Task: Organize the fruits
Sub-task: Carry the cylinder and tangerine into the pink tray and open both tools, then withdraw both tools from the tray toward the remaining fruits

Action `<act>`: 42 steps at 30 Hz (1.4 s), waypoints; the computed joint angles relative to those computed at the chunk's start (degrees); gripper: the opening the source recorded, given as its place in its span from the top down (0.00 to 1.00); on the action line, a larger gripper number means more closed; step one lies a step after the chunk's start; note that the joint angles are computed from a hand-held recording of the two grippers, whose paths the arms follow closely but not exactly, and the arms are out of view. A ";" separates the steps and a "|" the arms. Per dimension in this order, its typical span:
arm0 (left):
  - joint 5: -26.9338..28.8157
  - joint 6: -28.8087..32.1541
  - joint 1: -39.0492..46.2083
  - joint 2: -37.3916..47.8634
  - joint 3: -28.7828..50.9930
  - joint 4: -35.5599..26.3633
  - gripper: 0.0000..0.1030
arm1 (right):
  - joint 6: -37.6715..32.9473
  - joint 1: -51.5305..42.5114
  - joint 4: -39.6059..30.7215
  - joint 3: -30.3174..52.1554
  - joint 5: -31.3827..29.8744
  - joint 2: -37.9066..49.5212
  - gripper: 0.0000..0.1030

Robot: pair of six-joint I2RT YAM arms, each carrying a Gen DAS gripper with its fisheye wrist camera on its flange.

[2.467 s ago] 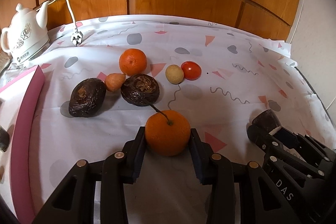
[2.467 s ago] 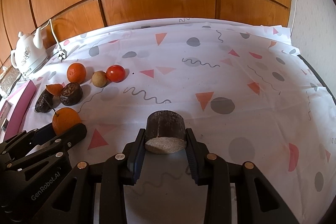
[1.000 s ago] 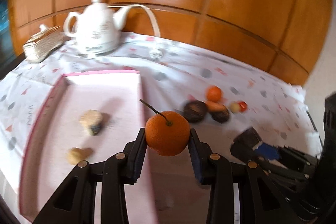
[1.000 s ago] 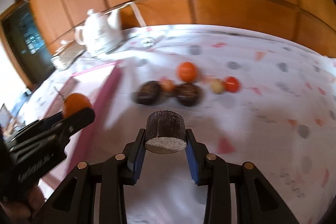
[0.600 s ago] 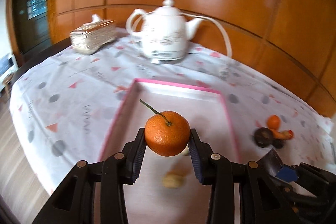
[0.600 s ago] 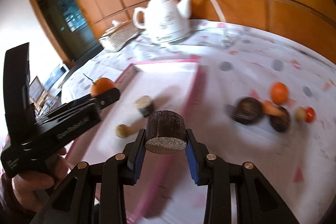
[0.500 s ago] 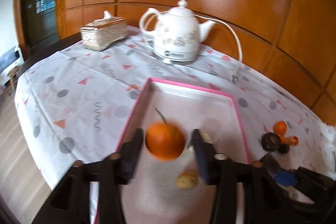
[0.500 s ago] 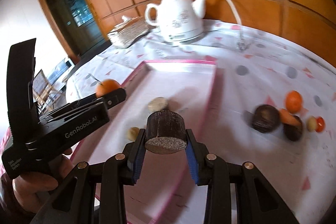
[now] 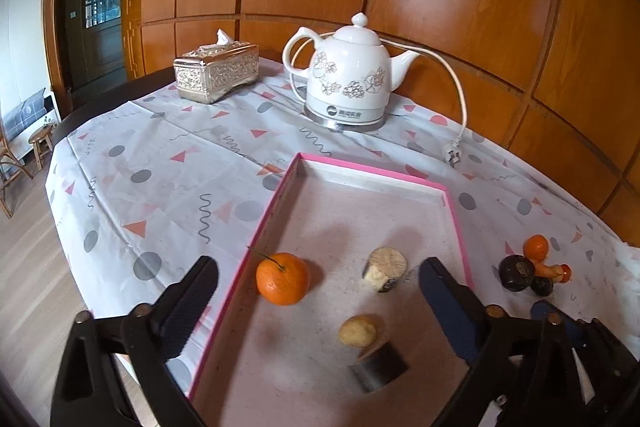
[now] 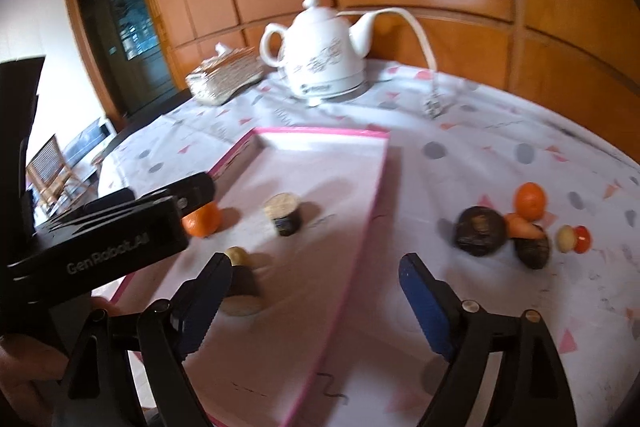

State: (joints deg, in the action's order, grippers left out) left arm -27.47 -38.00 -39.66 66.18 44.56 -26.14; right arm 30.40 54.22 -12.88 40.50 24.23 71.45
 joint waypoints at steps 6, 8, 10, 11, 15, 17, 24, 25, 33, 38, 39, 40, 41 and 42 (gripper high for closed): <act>-1.22 0.27 -3.42 -0.23 0.03 1.26 0.00 | 2.35 -0.06 -2.00 -3.89 5.16 -6.10 0.16; -1.76 0.25 -4.58 0.14 0.38 1.26 0.00 | 3.37 -0.81 -3.16 -5.02 5.75 -7.79 0.16; -2.19 0.26 -5.80 0.55 0.73 1.17 0.00 | 4.49 -2.32 -4.07 -6.46 5.50 -9.74 0.16; -2.33 0.35 -6.43 0.82 0.91 1.24 0.00 | 5.07 -3.04 -4.47 -7.08 5.27 -10.58 0.16; -2.47 0.66 -8.54 1.88 1.64 1.61 0.00 | 6.28 -6.17 -6.28 -9.79 5.34 -14.54 0.16; -2.51 1.13 -9.58 2.38 1.97 2.18 0.00 | 6.78 -7.88 -7.40 -10.98 5.20 -16.38 0.16; 1.63 3.39 -11.59 5.09 3.92 4.34 0.00 | 7.41 -14.71 -9.98 -15.02 4.02 -21.89 0.23; 2.33 3.57 -11.88 5.56 4.29 4.56 0.00 | 7.32 -15.32 -10.22 -15.25 4.05 -22.14 0.27; 5.76 3.96 -14.12 10.02 7.40 6.37 0.09 | 4.16 -21.82 -9.71 -17.27 0.44 -23.74 0.46; 8.07 4.67 -15.00 14.06 9.60 6.02 0.09 | 1.59 -25.08 -7.59 -17.93 -3.14 -22.69 0.47; 8.20 4.71 -15.15 14.51 9.83 5.99 0.09 | 1.12 -25.60 -7.24 -17.91 -3.51 -22.25 0.47; 8.51 4.75 -15.24 15.05 10.13 6.09 0.09 | 0.76 -26.16 -7.04 -17.97 -3.87 -22.18 0.47; 9.20 4.86 -15.28 15.89 10.59 6.38 0.09 | 0.38 -26.99 -6.87 -18.11 -4.36 -22.28 0.47; 9.33 4.79 -15.39 16.37 10.95 6.30 0.09 | 0.09 -27.77 -6.76 -18.20 -4.80 -22.29 0.47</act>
